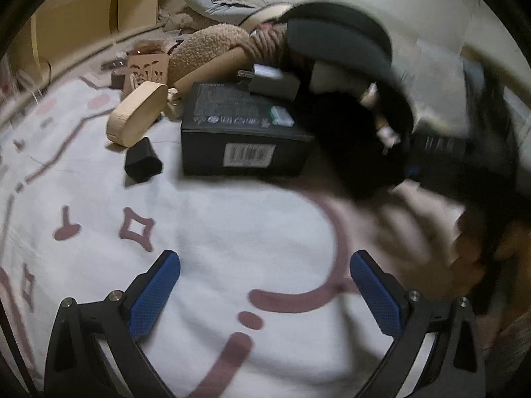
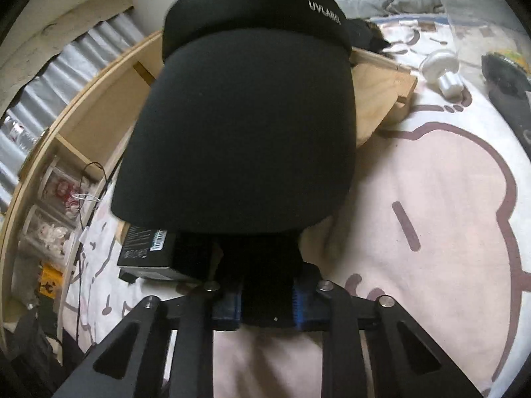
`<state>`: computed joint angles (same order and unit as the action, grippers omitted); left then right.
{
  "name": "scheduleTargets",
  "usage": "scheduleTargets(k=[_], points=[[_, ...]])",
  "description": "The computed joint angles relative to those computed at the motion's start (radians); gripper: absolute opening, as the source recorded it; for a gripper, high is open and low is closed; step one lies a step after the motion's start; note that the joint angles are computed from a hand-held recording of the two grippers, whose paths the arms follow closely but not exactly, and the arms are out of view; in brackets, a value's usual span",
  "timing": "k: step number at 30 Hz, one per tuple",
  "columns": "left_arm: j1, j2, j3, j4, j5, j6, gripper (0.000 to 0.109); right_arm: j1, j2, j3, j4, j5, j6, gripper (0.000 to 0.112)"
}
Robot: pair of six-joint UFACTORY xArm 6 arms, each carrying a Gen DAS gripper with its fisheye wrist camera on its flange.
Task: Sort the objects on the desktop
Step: 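Close both tools on the black knit gloves beside the visor cap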
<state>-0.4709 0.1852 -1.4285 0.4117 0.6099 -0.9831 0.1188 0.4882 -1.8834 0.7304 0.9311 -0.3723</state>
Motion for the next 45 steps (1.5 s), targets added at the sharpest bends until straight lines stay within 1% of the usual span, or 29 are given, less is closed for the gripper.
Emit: scheduleTargets(k=[2, 4, 6, 9, 10, 12, 14, 16, 18, 20, 23, 25, 28, 29, 34, 35, 37, 40, 42, 45], points=[[0.017, -0.025, 0.048, -0.075, -0.102, 0.021, 0.101, -0.009, -0.026, 0.039, 0.028, -0.005, -0.021, 0.017], [0.022, -0.036, 0.069, -0.11, -0.153, 0.031, 0.097, -0.016, -0.071, 0.1, 0.052, -0.016, -0.048, 0.016], [0.028, -0.036, 0.075, -0.163, -0.181, 0.071, 0.091, -0.017, -0.109, 0.156, 0.063, -0.03, -0.075, 0.016], [0.03, -0.03, 0.075, -0.232, -0.212, 0.127, 0.085, -0.025, -0.147, 0.196, 0.08, -0.012, -0.095, 0.015], [0.029, -0.026, 0.073, -0.248, -0.221, 0.142, 0.084, -0.023, -0.174, 0.229, 0.078, -0.013, -0.107, 0.015], [0.03, -0.029, 0.083, -0.301, -0.257, 0.186, 0.082, -0.027, -0.181, 0.239, 0.065, -0.004, -0.122, 0.015], [0.028, -0.03, 0.092, -0.414, -0.299, 0.279, 0.082, -0.033, -0.23, 0.307, 0.061, 0.023, -0.133, 0.015], [0.024, -0.026, 0.092, -0.507, -0.32, 0.356, 0.082, -0.039, -0.265, 0.37, 0.061, 0.015, -0.154, 0.015], [0.02, -0.024, 0.087, -0.563, -0.323, 0.401, 0.082, -0.059, -0.323, 0.453, 0.098, 0.016, -0.172, 0.015], [0.017, -0.02, 0.08, -0.632, -0.313, 0.453, 0.082, -0.078, -0.361, 0.5, 0.132, 0.028, -0.176, 0.014], [0.01, -0.009, 0.064, -0.708, -0.283, 0.514, 0.067, -0.097, -0.401, 0.548, 0.157, 0.044, -0.195, 0.014], [0.006, -0.001, 0.047, -0.731, -0.256, 0.541, 0.065, -0.1, -0.427, 0.576, 0.163, 0.059, -0.21, 0.014], [-0.003, 0.005, 0.034, -0.748, -0.242, 0.571, 0.065, -0.101, -0.458, 0.609, 0.174, 0.098, -0.222, 0.014], [-0.005, 0.008, 0.028, -0.75, -0.237, 0.578, 0.065, -0.084, -0.46, 0.607, 0.173, 0.102, -0.209, 0.014], [-0.011, 0.029, -0.004, -0.778, -0.216, 0.623, 0.065, -0.091, -0.519, 0.663, 0.184, 0.155, -0.224, 0.014], [-0.012, 0.031, -0.01, -0.768, -0.21, 0.619, 0.065, -0.094, -0.527, 0.671, 0.183, 0.166, -0.227, 0.014], [-0.01, 0.036, -0.013, -0.771, -0.202, 0.634, 0.063, -0.087, -0.548, 0.689, 0.17, 0.174, -0.229, 0.014], [-0.015, 0.025, 0.0, -0.76, -0.207, 0.626, 0.055, -0.078, -0.575, 0.71, 0.149, 0.179, -0.234, 0.014], [-0.021, -0.002, 0.037, -0.733, -0.225, 0.602, 0.048, -0.076, -0.589, 0.723, 0.146, 0.156, -0.227, 0.014], [-0.027, -0.005, 0.045, -0.729, -0.237, 0.594, 0.045, -0.092, -0.593, 0.728, 0.187, 0.13, -0.214, 0.014]])
